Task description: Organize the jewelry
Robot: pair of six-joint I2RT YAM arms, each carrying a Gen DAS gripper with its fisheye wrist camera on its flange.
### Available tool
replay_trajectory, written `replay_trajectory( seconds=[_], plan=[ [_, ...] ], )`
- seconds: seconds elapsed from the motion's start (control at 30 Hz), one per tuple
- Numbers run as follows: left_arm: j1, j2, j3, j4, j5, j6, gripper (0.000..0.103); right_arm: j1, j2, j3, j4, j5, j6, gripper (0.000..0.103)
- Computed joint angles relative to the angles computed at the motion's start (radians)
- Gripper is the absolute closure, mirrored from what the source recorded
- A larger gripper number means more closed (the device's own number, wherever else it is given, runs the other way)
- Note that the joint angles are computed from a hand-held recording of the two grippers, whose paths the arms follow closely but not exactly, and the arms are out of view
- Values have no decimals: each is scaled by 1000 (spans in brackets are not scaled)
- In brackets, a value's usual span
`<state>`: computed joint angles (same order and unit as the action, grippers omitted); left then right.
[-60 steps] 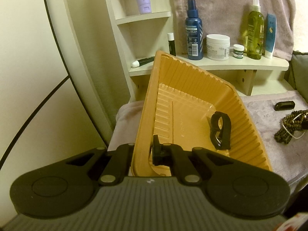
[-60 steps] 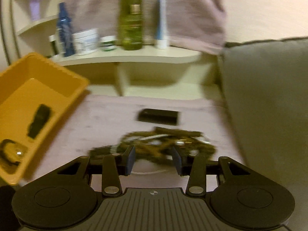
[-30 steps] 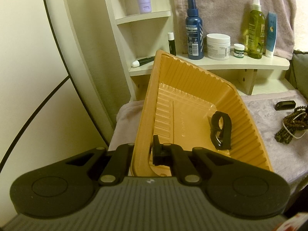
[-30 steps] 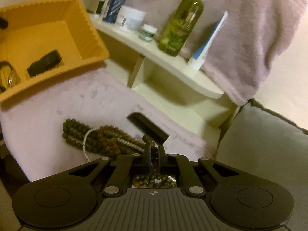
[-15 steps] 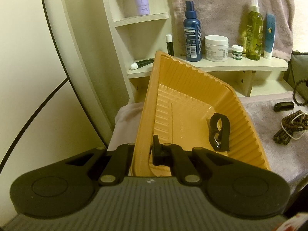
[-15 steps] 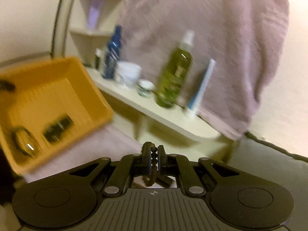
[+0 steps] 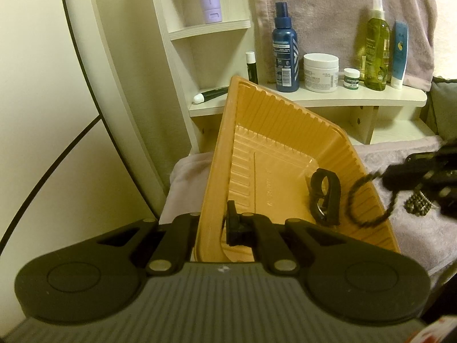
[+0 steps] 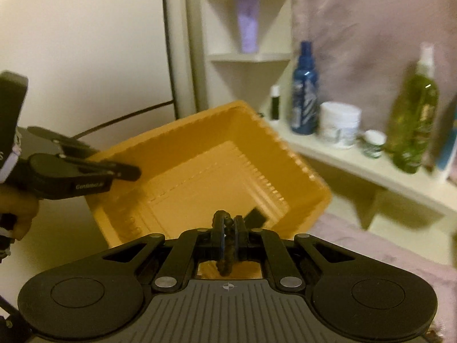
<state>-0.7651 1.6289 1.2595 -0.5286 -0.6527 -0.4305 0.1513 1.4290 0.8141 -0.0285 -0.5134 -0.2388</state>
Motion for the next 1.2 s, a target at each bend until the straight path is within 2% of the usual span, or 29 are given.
replay_trajectory(
  seconds=[0.17,0.33,0.53,0.77,0.87,1.07,1.2],
  plan=[
    [0,-1,-2,4,2,-2,99,30,41,0,33,14,33,97],
    [-1,-3,-5,7,2,-5,99,-15,-3,-46,44,9,55,90],
    [2,-4,-7,11,4,-3,99,-151,-79,-133,27,74,94,87],
    [3,-8,-8,8,4,1,99,-316,-68,-181,-19,135,154,85],
    [1,-6,-6,5,0,-1,99,-335,-73,-200,-7,144,154,79],
    [1,-6,-7,4,0,1,99,-306,-45,-211,54,203,77,76],
    [1,-6,-7,4,1,1,99,-262,8,-196,69,258,-65,76]
  ],
)
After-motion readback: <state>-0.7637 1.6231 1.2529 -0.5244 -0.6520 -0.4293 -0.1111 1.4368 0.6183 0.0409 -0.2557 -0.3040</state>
